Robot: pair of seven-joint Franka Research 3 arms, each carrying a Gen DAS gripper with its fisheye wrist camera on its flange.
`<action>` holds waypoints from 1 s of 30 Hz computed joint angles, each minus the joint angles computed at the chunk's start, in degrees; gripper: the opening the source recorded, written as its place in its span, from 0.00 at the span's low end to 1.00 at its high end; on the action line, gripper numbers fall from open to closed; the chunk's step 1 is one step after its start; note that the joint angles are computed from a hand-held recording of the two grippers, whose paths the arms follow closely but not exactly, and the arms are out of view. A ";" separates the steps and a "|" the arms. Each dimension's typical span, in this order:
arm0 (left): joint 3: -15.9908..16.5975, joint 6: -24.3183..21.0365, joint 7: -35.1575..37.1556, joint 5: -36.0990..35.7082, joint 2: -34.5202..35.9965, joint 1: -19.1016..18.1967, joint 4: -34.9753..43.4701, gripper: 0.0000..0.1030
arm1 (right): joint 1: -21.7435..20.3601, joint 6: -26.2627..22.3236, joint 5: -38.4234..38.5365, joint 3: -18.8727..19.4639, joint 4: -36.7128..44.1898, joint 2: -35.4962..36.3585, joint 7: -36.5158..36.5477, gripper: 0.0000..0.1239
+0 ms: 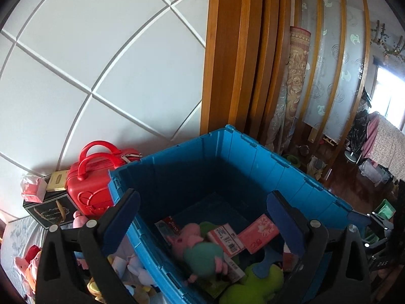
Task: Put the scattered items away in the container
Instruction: 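Move both tools back over the remaining items on the table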
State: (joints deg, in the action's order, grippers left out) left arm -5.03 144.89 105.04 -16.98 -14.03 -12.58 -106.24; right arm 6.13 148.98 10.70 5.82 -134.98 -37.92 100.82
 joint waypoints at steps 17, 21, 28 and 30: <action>4.28 -0.72 -3.01 5.78 -12.79 1.42 -13.90 0.99 | 4.71 0.32 1.28 2.58 0.85 -0.71 -0.85 0.83; 7.36 -1.83 -1.44 5.55 -18.21 1.73 -18.94 0.99 | 5.47 0.31 0.30 5.44 1.18 -1.30 1.33 0.83; 14.20 -7.11 3.53 7.18 -28.81 5.42 -28.32 0.99 | 8.37 0.61 -2.47 11.59 3.05 0.58 7.59 0.83; 16.19 -9.06 5.59 8.43 -31.64 7.50 -30.85 0.99 | 8.85 1.12 -4.03 14.19 3.89 1.72 10.35 0.83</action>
